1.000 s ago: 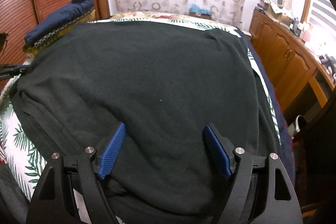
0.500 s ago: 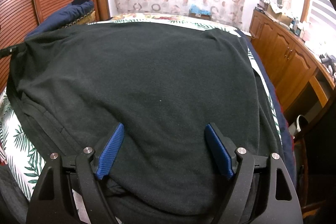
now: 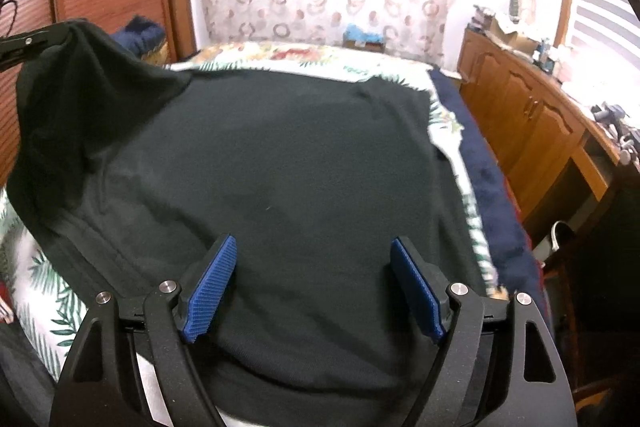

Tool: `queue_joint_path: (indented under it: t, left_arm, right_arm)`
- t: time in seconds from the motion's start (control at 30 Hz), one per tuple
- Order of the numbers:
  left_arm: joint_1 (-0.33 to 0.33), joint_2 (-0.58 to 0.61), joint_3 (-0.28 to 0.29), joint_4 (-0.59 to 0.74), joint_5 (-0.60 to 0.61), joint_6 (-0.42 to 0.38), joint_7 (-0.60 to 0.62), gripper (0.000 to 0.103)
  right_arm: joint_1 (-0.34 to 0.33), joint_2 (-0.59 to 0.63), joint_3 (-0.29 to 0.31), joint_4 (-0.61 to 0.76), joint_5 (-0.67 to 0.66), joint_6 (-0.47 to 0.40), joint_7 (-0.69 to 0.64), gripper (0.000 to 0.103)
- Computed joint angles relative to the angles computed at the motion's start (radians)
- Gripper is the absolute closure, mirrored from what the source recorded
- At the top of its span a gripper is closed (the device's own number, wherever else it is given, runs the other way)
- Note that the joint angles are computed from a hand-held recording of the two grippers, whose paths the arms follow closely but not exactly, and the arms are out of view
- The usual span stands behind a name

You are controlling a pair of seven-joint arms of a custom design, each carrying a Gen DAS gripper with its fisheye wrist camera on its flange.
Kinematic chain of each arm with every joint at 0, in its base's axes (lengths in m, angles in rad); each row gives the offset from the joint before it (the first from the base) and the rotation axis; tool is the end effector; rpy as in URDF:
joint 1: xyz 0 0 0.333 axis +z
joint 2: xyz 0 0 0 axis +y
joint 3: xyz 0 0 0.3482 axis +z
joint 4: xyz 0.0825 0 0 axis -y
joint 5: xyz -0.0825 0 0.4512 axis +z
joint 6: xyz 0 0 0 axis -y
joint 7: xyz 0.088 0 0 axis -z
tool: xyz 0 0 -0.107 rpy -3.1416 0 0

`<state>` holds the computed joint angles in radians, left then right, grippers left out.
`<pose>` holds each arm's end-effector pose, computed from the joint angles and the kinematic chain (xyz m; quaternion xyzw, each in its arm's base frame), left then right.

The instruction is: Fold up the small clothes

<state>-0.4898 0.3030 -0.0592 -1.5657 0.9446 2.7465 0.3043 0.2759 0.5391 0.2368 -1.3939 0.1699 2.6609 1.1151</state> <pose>0.6447 -0.4251 0.5716 -0.6122 0.6091 -0.4183 0.2814 0.7523 0.3643 0.4936 -0.8530 0.3620 -0.1632 0.3387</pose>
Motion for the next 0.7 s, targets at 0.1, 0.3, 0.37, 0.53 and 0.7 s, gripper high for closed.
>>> queue_joint_path:
  t: [0.1,0.3,0.37,0.53,0.7]
  left_arm:
    - [0.009,0.077,-0.027,0.117,-0.091,0.008,0.132,0.100]
    - [-0.010,0.189,-0.054,0.301,-0.265,-0.006,0.350,0.099]
    - [-0.014,0.212,-0.061,0.338,-0.323,-0.029,0.408,0.099]
    - [-0.046,0.245,-0.034,0.386,-0.413,-0.095,0.496,0.080]
    - [-0.084,0.206,0.022,0.316,-0.437,-0.107,0.476,0.074]
  right_arm:
    - [-0.018,-0.023,0.003,-0.020,0.017,0.031,-0.004,0.022]
    - [-0.039,-0.052,-0.004,-0.039,0.032,0.065,0.008,0.022]
    - [-0.047,-0.059,-0.002,-0.046,0.038,0.074,0.011,0.022]
    - [-0.064,-0.073,0.010,-0.067,0.058,0.083,0.001,0.022]
    - [-0.058,-0.070,0.011,-0.062,0.058,0.079,0.001,0.022]
